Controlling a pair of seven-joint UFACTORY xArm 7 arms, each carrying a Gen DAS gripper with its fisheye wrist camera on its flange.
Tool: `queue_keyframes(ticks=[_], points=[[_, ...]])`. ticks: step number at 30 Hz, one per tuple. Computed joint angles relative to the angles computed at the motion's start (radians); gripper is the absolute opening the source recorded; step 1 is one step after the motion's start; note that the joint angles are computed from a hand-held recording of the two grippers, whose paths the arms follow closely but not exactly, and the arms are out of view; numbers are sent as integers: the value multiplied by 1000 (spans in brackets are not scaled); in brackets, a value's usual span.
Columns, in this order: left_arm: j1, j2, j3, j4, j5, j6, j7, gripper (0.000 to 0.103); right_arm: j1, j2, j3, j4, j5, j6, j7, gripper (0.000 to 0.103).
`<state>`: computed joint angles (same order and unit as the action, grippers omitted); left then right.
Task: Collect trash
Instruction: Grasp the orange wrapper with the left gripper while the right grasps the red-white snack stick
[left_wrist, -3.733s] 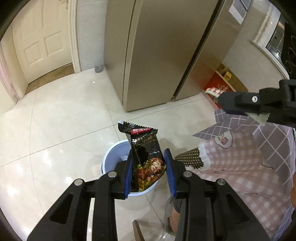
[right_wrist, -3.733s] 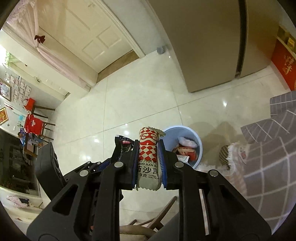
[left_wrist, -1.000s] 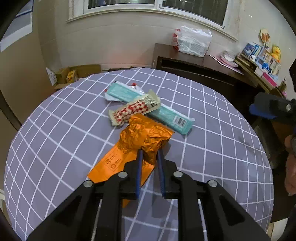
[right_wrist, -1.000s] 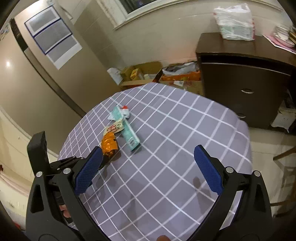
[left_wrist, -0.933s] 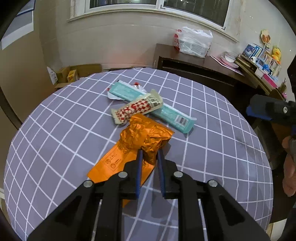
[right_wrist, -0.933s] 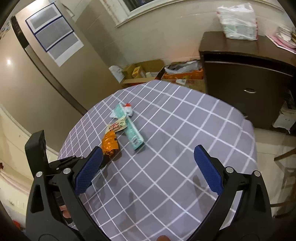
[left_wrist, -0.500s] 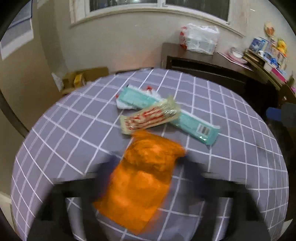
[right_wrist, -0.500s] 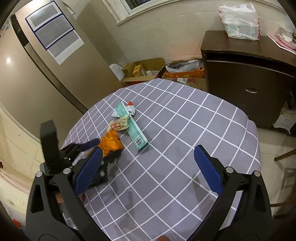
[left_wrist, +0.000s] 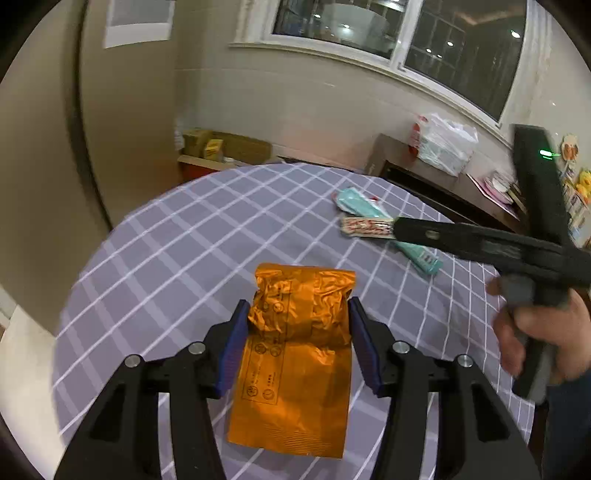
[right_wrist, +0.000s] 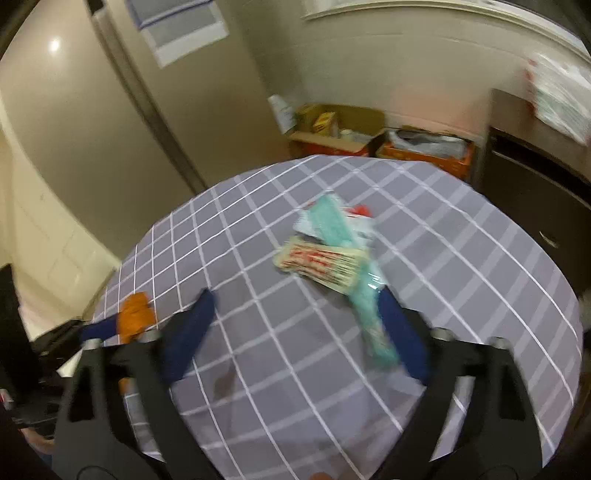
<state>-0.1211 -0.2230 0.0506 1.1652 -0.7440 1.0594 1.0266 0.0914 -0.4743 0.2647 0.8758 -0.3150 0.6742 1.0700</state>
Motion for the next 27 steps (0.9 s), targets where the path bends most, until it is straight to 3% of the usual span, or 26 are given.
queue_keyframes(ticks=[4,7,13,19,24,27], points=[[27,3,27,16,-1,2,13,52,3,104,-3,83,-52,19,-88,66],[45,19,37,33,-6,7,7,52,28,167,-37,121,-41,52,-175,52],[71,29,41,37,-33,19,6,52,61,209,-30,167,-116,167,-230,30],[78,21,39,32,-46,34,7,52,87,181,-26,141,-121,179,-210,30],[81,7,46,29,-60,40,14,52,84,223,-12,173,-204,226,-188,30],[82,-2,50,25,-64,42,17,52,89,214,-18,151,-232,202,-145,29]])
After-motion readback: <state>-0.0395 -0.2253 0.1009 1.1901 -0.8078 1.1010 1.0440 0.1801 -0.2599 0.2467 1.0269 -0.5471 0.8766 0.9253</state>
